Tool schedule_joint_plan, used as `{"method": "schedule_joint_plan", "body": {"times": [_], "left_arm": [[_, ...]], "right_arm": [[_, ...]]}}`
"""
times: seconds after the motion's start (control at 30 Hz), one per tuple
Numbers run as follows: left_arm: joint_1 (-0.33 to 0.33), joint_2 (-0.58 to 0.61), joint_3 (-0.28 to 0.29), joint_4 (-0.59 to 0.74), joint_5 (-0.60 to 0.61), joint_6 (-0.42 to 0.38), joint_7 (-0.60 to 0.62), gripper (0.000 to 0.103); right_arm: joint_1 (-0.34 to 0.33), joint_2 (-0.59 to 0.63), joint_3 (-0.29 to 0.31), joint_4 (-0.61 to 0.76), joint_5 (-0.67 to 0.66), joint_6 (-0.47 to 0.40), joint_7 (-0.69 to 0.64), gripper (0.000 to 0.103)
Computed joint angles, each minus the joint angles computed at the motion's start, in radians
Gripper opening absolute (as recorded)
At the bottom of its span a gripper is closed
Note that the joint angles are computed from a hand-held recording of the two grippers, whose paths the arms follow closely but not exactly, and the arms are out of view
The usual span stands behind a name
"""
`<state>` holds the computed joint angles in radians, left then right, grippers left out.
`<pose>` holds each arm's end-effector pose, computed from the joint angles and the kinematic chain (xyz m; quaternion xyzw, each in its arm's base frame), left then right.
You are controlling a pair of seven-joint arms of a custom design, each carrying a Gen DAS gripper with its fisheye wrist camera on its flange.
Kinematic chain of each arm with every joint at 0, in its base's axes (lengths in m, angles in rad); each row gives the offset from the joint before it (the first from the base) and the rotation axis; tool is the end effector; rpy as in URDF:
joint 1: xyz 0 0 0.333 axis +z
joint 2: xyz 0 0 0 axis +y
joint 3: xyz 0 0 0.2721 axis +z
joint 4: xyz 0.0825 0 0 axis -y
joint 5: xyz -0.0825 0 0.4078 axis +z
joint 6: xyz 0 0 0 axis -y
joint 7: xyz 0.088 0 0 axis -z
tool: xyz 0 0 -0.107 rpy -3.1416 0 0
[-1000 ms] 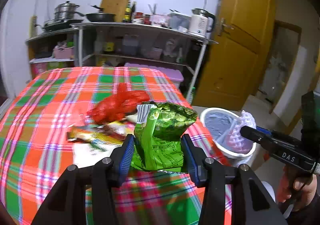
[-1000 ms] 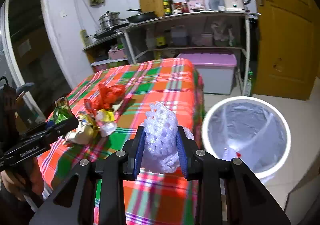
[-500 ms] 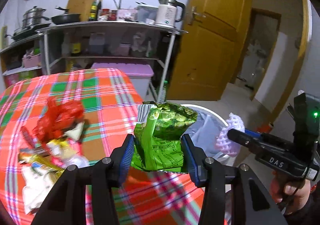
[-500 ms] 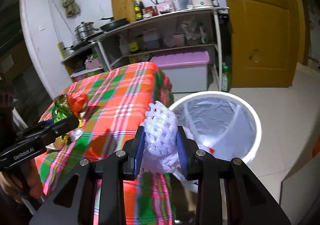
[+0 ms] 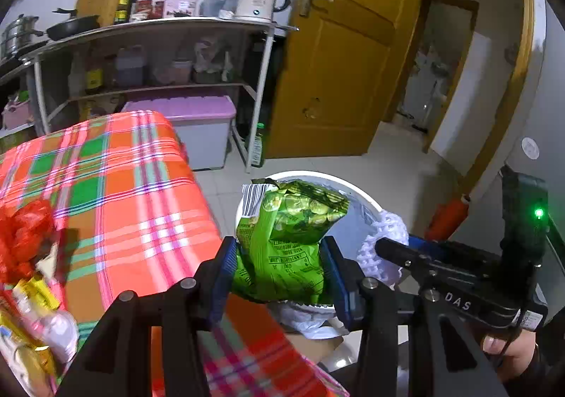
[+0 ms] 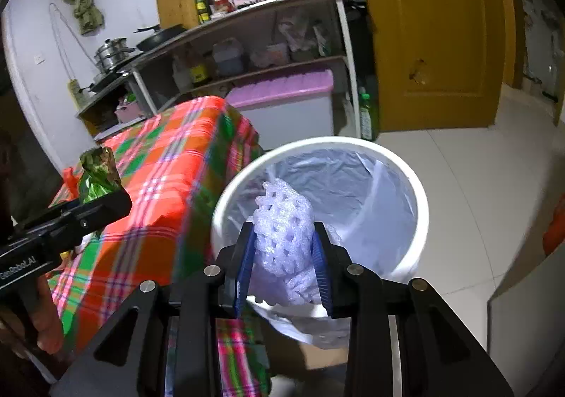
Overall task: Collect trash
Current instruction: 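Carry the foam net and green snack bag over the trash bin with both tools, then open both tools to drop the green bag and foam net into the bin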
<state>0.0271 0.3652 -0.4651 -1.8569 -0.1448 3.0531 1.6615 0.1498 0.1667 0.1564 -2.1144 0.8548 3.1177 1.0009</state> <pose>0.6359 -0.2547 0.3903 -0.5408 0.7249 -0.3981 0.1533 0.6002 0.1202 0.3552 -0.6496 0.6394 -0.1761 0.3718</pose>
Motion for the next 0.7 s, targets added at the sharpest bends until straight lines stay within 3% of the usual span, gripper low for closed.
{"method": "schedule_joint_plan", "body": {"times": [0.17,0.37,0.7], "left_arm": [[-0.055,0.085,0.036,0.113,0.044,-0.06,-0.02,0.049],[-0.095,0.171,0.061,0.236,0.066,-0.141,-0.034,0.051],[-0.14,0.252,0.099,0.35,0.079,-0.225,-0.064,0.056]], "right_arm": [[0.004,0.039,-0.041,0.027,-0.081,-0.024,0.076,0.036],[-0.029,0.075,-0.026,0.052,-0.1,-0.029,0.098,0.044],[-0.081,0.095,0.023,0.067,-0.059,-0.018,0.062,0.047]]}}
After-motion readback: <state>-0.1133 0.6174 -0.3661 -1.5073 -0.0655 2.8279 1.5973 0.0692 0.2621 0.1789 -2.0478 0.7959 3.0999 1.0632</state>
